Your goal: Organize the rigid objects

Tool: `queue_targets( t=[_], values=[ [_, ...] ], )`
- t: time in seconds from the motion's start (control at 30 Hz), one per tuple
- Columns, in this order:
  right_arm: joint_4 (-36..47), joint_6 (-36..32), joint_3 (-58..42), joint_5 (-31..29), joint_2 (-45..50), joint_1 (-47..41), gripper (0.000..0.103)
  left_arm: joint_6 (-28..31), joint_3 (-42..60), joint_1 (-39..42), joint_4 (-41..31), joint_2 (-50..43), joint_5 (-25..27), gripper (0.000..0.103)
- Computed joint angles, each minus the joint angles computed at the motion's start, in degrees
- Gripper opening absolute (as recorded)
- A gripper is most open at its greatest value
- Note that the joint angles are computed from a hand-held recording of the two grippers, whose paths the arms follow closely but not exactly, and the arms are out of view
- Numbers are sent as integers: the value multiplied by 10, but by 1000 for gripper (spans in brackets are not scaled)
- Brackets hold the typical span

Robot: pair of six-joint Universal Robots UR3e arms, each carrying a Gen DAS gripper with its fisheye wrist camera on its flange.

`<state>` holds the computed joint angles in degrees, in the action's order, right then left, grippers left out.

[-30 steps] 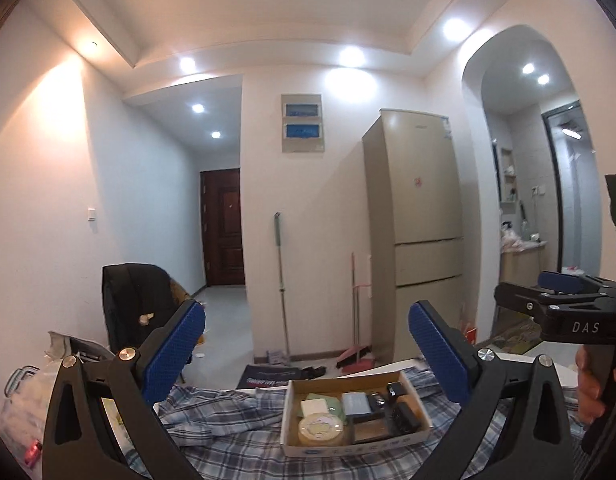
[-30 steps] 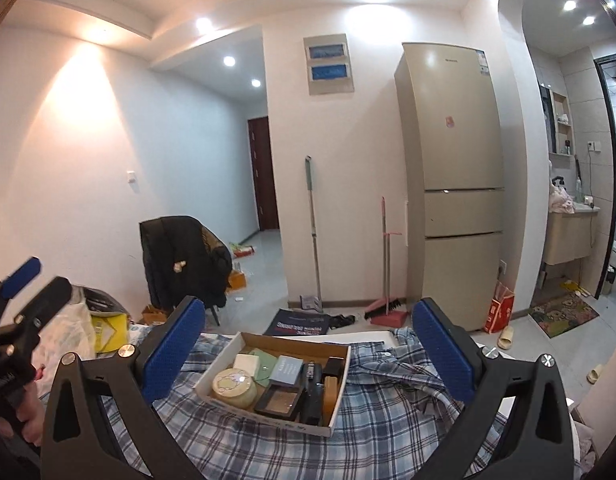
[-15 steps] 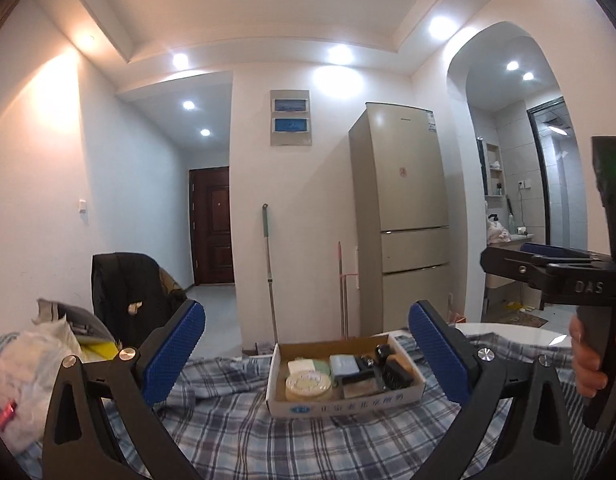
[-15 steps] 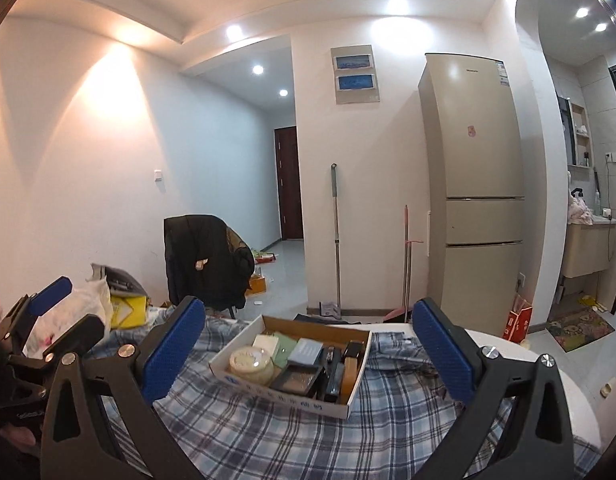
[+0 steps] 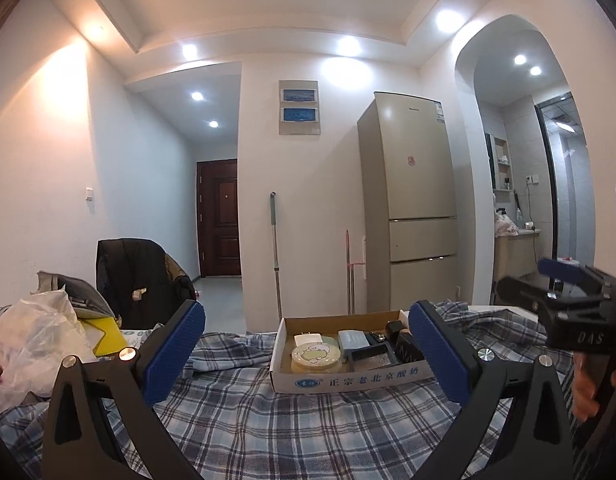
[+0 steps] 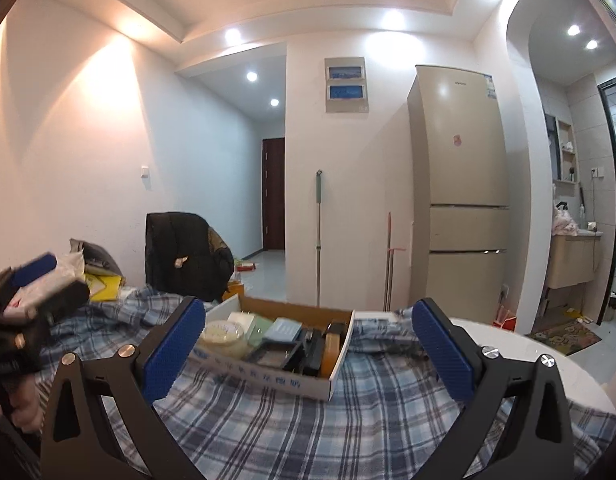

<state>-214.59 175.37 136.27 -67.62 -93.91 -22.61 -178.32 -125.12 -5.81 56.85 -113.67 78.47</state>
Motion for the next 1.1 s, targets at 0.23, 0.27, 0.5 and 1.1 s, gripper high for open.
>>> queue_targets(
  t=[0.23, 0.27, 0.5, 1.1],
  values=[
    [-14, 12, 13, 14, -5, -16, 103, 8, 2, -11, 7, -8, 19, 103],
    [-15, 12, 13, 12, -3, -15, 103, 5, 4, -11, 0, -7, 23, 103],
    [-9, 7, 10, 6, -3, -9, 103, -12, -3, 5, 4, -4, 5, 103],
    [-19, 14, 13, -1, -4, -9, 103, -6, -6, 3, 7, 0, 15, 103]
  ],
)
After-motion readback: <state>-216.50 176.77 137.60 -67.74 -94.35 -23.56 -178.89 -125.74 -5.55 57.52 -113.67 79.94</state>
